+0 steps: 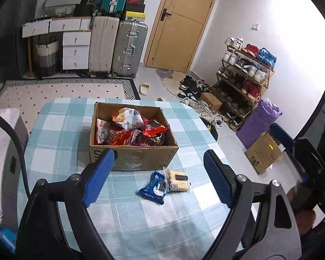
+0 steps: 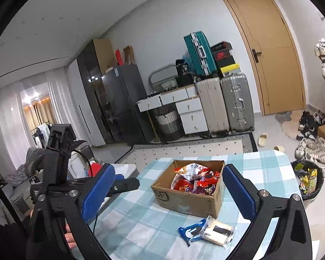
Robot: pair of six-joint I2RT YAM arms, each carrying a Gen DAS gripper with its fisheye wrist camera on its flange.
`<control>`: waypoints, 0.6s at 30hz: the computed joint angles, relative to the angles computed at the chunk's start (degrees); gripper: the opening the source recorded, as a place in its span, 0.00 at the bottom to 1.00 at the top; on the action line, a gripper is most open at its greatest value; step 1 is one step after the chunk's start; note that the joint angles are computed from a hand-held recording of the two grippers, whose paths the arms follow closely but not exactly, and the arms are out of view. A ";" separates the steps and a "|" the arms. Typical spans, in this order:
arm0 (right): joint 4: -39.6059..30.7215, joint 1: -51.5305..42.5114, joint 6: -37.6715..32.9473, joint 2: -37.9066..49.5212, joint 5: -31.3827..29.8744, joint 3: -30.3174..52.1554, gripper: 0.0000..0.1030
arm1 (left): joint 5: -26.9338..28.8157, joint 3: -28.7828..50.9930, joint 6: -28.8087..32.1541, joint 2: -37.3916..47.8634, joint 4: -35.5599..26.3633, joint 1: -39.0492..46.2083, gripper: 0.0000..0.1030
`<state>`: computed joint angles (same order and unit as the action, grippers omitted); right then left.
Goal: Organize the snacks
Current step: 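Withdraw both open tools from the box toward the blue and cracker packs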
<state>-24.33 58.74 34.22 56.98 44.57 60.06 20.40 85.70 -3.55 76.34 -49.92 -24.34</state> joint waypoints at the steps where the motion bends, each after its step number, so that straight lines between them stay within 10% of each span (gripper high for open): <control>1: -0.71 2.33 0.47 -0.36 2.39 -0.13 0.99 | -0.08 -0.78 -0.06 -0.72 -0.04 -0.23 0.81; 18: -15.51 16.24 24.17 -0.75 19.43 -9.32 0.99 | -10.60 -21.59 -3.84 -11.36 15.30 -9.46 0.86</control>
<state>-39.84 74.98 58.39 56.23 63.99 50.74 9.79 64.11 -7.39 64.98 -34.62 -33.80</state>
